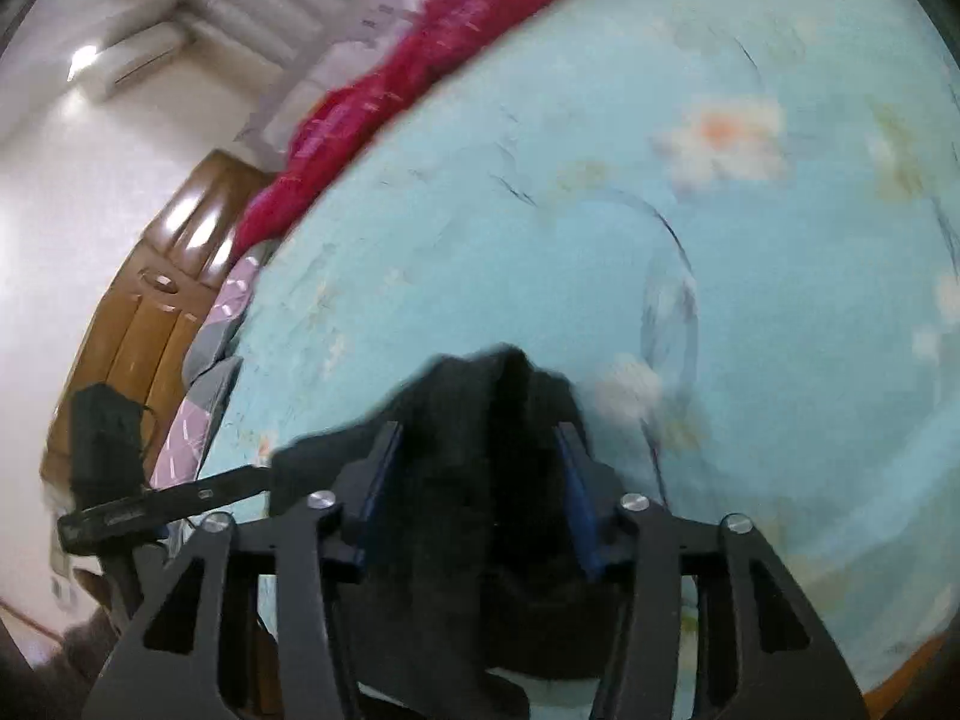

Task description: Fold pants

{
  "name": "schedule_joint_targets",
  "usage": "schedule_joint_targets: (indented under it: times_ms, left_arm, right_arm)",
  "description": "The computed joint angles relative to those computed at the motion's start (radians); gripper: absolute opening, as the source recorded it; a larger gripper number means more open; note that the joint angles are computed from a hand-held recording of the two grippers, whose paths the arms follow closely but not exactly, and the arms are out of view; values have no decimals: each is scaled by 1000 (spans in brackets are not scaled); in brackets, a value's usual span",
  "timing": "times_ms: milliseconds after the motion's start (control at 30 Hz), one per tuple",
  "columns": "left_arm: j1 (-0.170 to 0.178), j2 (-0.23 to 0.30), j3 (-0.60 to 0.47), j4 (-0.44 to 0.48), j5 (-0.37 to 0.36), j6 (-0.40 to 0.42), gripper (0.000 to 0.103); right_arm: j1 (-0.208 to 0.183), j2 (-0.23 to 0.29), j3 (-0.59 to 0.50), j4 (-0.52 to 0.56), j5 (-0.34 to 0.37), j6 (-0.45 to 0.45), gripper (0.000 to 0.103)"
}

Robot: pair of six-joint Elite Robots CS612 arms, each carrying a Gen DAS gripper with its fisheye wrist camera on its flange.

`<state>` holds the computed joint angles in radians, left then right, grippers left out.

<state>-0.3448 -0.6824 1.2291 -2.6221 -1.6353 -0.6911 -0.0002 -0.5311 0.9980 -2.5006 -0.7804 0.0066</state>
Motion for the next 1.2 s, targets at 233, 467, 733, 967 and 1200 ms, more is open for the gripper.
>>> schedule_joint_targets:
  times_ms: [233, 467, 733, 967, 1200]
  left_arm:
    - [27, 53, -44, 39, -77, -109, 72]
    - [-4, -48, 95, -114, 14, -114, 69]
    - [-26, -12, 96, -56, 23, -115, 78]
    - [-62, -72, 140, -31, 176, -110, 76]
    - [-79, -111, 182, -25, 248, -127, 78]
  right_arm:
    - [9, 57, -113, 201, -104, -21, 56]
    - [-29, -49, 60, -63, 55, -19, 59]
    - [3, -58, 115, 40, -79, -232, 58]
    - [-7, -74, 88, 116, -45, -189, 58]
    - [-18, -81, 101, 55, -68, -17, 72]
